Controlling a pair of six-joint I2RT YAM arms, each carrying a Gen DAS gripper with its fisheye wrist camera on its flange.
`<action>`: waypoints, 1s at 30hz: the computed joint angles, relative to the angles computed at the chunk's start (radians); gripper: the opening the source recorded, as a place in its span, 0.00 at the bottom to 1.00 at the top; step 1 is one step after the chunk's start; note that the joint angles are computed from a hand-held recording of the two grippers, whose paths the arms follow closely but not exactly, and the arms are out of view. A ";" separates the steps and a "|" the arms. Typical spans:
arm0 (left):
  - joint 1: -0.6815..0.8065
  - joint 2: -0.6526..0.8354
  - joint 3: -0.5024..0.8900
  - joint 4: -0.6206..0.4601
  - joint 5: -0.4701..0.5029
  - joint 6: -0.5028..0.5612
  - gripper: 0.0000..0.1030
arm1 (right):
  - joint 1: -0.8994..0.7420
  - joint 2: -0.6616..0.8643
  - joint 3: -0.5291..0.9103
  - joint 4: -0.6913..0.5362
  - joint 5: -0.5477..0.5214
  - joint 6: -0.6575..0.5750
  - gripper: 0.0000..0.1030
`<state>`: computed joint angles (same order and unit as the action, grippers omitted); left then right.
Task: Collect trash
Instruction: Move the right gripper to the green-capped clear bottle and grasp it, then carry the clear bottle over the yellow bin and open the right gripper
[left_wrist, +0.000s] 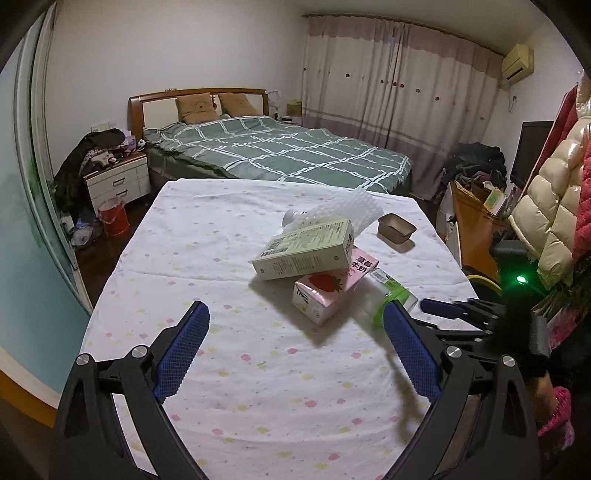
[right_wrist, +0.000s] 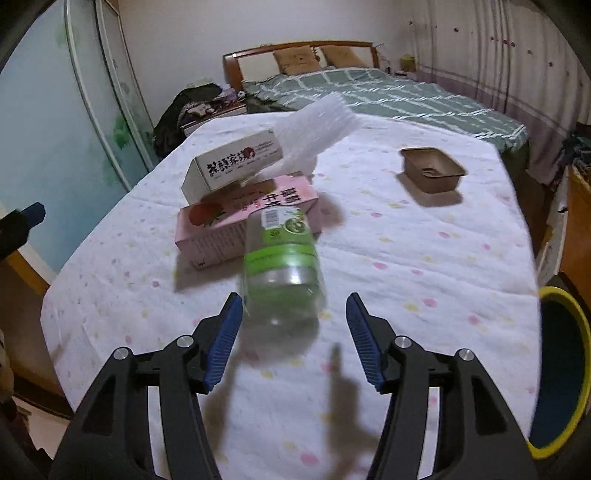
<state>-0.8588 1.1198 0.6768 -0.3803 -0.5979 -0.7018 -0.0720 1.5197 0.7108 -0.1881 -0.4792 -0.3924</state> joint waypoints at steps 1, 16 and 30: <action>0.004 0.003 0.000 0.005 0.006 0.000 0.91 | 0.009 0.020 0.010 0.002 -0.001 0.005 0.54; 0.039 0.090 -0.025 0.107 0.093 0.010 0.91 | -0.014 0.021 0.039 -0.007 -0.035 0.042 0.48; 0.015 0.150 -0.005 0.129 0.100 0.008 0.91 | -0.176 -0.099 -0.008 -0.126 -0.112 -0.059 0.48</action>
